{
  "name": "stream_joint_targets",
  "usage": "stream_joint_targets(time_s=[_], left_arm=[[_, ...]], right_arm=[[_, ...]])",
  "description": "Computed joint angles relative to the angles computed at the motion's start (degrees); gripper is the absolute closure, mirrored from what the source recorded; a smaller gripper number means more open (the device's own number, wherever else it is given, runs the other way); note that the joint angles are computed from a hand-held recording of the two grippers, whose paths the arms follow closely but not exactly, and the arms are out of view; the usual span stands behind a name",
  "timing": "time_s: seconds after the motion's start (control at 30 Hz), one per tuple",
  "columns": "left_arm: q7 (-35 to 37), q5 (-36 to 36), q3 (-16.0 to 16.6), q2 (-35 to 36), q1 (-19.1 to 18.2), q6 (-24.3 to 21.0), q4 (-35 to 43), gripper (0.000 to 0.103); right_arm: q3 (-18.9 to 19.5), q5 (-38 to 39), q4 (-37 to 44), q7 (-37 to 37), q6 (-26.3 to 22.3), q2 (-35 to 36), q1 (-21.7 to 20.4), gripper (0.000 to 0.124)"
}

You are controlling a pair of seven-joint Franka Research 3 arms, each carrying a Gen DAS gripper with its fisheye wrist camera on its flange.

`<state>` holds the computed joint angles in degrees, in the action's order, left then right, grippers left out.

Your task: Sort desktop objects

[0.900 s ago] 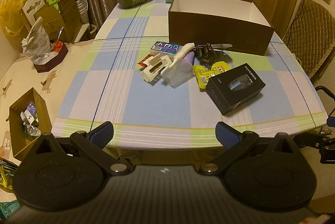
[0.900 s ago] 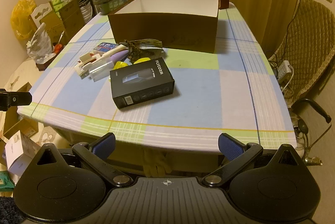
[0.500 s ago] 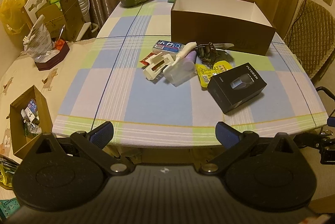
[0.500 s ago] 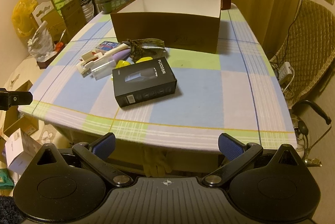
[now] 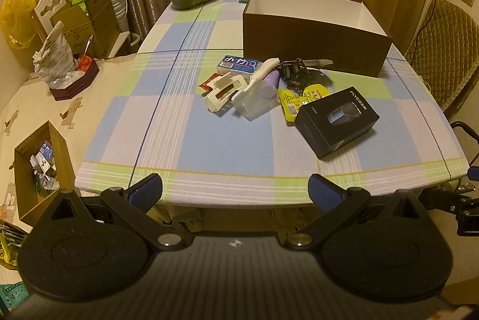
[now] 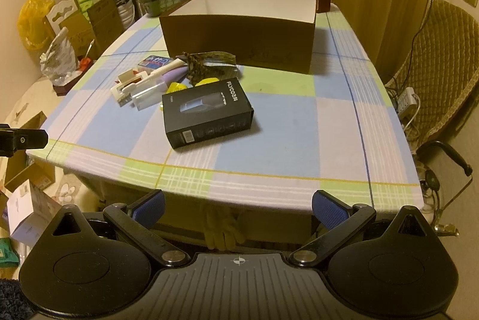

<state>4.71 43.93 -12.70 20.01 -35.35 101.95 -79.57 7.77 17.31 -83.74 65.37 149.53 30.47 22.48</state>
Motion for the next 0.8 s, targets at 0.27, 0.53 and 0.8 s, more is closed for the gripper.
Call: stream_joint_targets(time_s=[0.27,0.53,0.8], left_arm=[[-0.31,-0.67,-0.17,0.38,-0.34,0.26,0.08,0.001],[0.67,-0.92,-0.01,0.8,-0.24,0.85,0.7,0.001],[2.76,-1.38,0.36,1.54,0.15,1.89,1.57,0.001]], right_arm=[[-0.51,-0.74,-1.27,0.68,0.23,-0.9,0.35,0.023],[-0.79,-1.35,-1.25,1.93,0.47,-0.85,0.51,0.023],[-0.96,-2.12,0.74,2.99,-0.51,0.45,0.67,0.023]])
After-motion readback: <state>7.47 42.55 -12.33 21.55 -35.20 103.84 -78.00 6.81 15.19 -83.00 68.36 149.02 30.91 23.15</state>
